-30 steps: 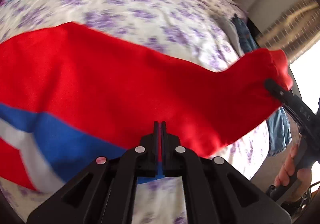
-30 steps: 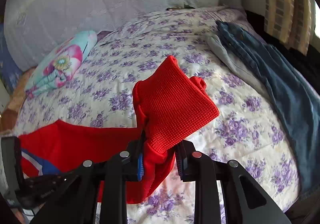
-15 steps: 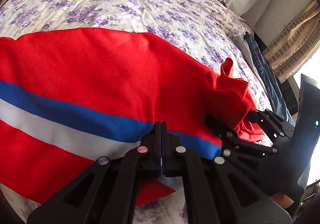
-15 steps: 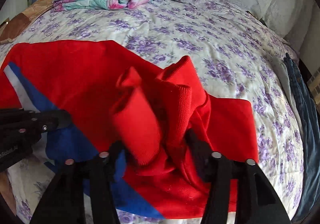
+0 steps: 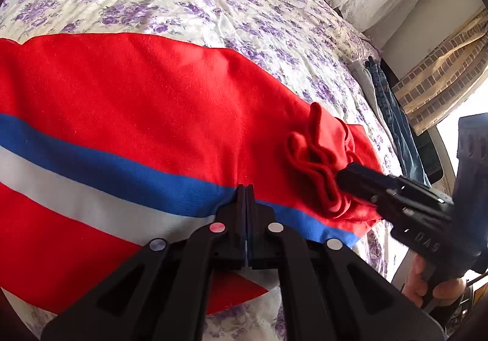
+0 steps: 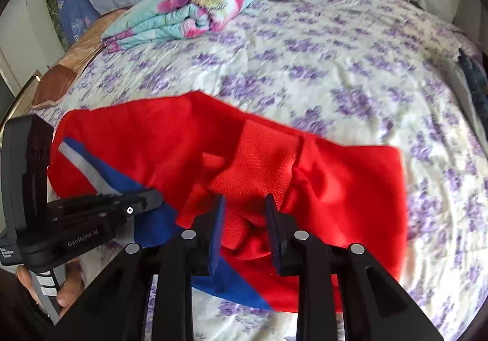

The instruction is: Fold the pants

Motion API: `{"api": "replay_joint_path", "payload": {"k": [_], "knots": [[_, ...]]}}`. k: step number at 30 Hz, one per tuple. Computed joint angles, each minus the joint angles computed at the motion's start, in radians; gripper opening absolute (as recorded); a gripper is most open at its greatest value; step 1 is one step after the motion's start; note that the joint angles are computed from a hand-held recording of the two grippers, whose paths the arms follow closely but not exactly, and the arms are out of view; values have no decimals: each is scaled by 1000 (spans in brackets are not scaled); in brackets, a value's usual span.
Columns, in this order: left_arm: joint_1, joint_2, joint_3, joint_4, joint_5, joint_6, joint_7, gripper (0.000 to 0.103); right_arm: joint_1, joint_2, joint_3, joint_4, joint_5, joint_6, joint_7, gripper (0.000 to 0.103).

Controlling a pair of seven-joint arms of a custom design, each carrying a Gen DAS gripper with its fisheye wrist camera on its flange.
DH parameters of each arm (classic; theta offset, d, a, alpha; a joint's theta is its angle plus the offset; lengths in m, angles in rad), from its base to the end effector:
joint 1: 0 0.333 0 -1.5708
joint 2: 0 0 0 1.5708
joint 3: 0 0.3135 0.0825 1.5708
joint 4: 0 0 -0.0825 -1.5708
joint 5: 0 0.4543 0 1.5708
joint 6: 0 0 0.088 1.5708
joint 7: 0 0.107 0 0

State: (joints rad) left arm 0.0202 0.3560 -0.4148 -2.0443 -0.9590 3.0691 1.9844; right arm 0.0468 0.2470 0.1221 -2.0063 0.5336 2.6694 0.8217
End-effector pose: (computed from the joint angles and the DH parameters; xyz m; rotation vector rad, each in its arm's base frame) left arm 0.6418 -0.1875 0.2762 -2.2289 1.8148 -1.1333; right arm 0.6755 0.0974 0.3295 -2.2409 1.3602 -0.2400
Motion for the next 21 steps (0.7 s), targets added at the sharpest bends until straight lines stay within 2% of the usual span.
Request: {"api": "replay_joint_path", "payload": {"k": [3,6,9,11,13,14,15,18,19,21], "knots": [[-5,-3,5,-4,8,1,-8,1,41,14,-22,-20,-120,63,75,27],[-8,-5,7,-5,18,3,-18,1,51,1,-30,-13,-208,31,145,29],[-7,-4,6,-5,22,4,-22,1,5,-10,12,15,-87,1,57,26],[-6,-3,5,-5,26,5,-24,1,29,29,-14,58,-126,33,130,25],[-7,-5,6,-7,32,7,-28,1,35,114,-27,147,-174,-8,210,23],[-8,-5,7,-8,35,8,-30,1,15,151,-10,181,-155,-31,205,23],[-4,-6,4,-8,35,8,-27,1,-12,159,20,181,-115,-3,171,22],[9,-4,-8,-7,27,8,-10,1,-13,137,22,163,-139,-7,197,22],[19,-3,-18,-6,15,7,3,1,-19,115,29,143,-136,-3,186,23],[89,1,-96,-2,-90,21,108,1,-63,50,72,81,-33,4,93,23]]}}
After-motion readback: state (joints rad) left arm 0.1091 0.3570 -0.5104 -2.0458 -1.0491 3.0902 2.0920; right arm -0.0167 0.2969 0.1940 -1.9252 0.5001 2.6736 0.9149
